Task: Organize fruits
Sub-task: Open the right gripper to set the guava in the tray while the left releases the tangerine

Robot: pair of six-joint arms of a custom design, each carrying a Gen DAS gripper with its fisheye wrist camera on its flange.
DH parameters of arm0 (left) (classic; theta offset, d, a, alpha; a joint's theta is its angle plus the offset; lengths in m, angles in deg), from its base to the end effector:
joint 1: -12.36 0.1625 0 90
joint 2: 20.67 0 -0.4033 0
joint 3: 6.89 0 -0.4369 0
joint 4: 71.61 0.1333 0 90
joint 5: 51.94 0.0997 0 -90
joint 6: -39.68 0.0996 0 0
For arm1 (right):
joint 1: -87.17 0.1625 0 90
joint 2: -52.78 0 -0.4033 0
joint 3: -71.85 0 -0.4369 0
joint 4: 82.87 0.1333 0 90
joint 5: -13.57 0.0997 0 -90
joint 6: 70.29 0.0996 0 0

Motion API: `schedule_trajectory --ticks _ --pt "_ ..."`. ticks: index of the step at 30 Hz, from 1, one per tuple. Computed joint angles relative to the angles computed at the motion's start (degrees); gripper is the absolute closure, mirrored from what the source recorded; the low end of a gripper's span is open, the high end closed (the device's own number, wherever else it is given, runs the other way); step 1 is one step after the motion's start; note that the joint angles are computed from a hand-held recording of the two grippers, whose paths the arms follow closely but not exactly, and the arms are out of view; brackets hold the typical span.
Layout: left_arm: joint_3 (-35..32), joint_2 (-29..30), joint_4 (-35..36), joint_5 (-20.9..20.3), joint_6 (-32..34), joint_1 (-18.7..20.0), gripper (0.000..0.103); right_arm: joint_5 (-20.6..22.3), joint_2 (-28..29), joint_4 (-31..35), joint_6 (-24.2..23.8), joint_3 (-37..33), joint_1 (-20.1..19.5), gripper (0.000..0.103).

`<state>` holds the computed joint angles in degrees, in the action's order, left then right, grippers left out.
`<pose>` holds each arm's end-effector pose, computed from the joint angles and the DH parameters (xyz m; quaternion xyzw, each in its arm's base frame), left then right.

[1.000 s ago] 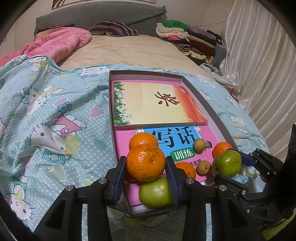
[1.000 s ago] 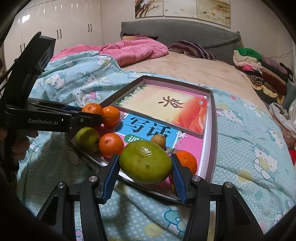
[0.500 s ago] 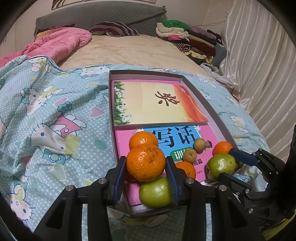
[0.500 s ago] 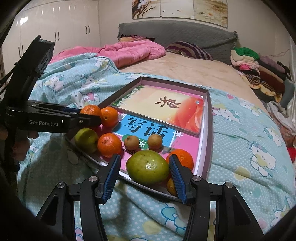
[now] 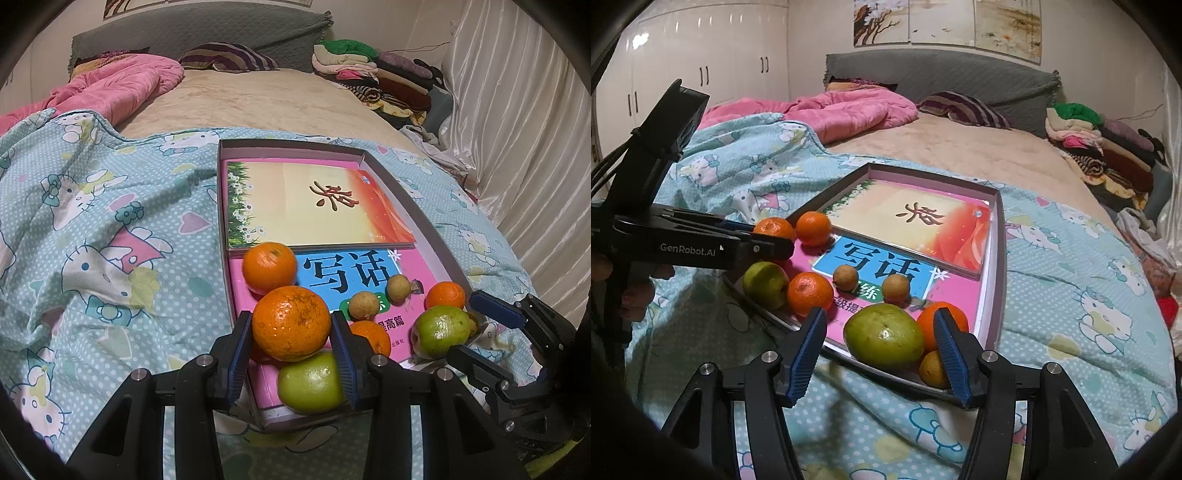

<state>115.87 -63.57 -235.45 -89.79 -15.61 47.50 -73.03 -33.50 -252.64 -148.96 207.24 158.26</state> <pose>-0.2583 -0.4410 -0.0643 0.0197 0.8971 -0.3329 0.2900 -0.0137 -0.4695 0.2000 0.4870 -0.8319 0.1956 0.1800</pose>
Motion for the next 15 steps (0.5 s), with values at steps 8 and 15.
schedule_trajectory --ticks 8,15 --pt "0.36 -0.32 -0.71 -0.61 -0.17 -0.35 0.061 1.02 -1.22 -1.44 -0.22 1.0 -0.48 0.034" --pt "0.08 -0.44 0.79 0.01 -0.85 -1.75 0.061 2.04 -1.69 -2.65 1.15 1.24 -0.9 0.031"
